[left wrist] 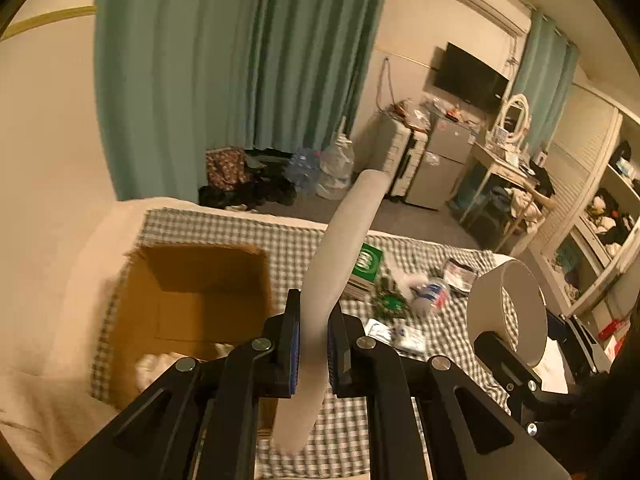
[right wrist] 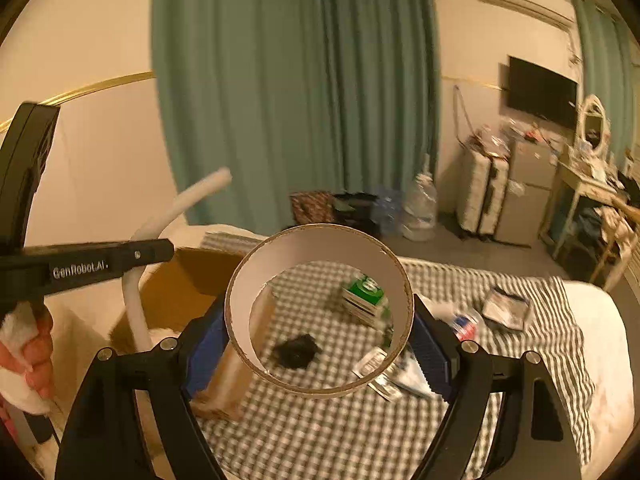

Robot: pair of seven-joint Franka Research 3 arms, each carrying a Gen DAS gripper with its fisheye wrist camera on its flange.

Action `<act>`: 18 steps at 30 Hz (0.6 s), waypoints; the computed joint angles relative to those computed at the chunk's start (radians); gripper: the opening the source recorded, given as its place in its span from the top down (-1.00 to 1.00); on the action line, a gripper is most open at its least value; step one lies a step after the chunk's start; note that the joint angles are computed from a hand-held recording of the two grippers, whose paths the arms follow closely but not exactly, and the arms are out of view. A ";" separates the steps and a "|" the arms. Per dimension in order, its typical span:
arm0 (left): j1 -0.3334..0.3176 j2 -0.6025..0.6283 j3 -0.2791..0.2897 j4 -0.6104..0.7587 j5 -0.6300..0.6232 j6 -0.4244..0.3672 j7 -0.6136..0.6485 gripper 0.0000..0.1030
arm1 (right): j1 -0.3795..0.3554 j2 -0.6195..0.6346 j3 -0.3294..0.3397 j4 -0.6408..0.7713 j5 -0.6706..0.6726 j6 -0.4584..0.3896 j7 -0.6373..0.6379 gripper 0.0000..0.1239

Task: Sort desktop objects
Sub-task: 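Carry the foam tube and tape ring over the cardboard box with both grippers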

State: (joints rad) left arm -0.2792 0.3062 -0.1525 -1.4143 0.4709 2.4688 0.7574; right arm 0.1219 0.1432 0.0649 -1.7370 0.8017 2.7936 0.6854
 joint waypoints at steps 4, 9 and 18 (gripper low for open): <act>0.037 -0.077 0.016 -0.096 0.008 0.027 -0.004 0.80 | 0.037 0.016 0.024 0.044 -0.036 -0.023 0.015 -0.33; 0.091 -0.143 0.026 -0.253 0.029 0.117 -0.056 0.80 | 0.088 0.056 0.042 0.077 -0.116 -0.037 0.063 -0.33; 0.186 -0.104 0.021 -0.366 -0.122 0.209 0.043 0.79 | 0.166 0.250 0.028 0.228 -0.372 -0.115 0.265 -0.33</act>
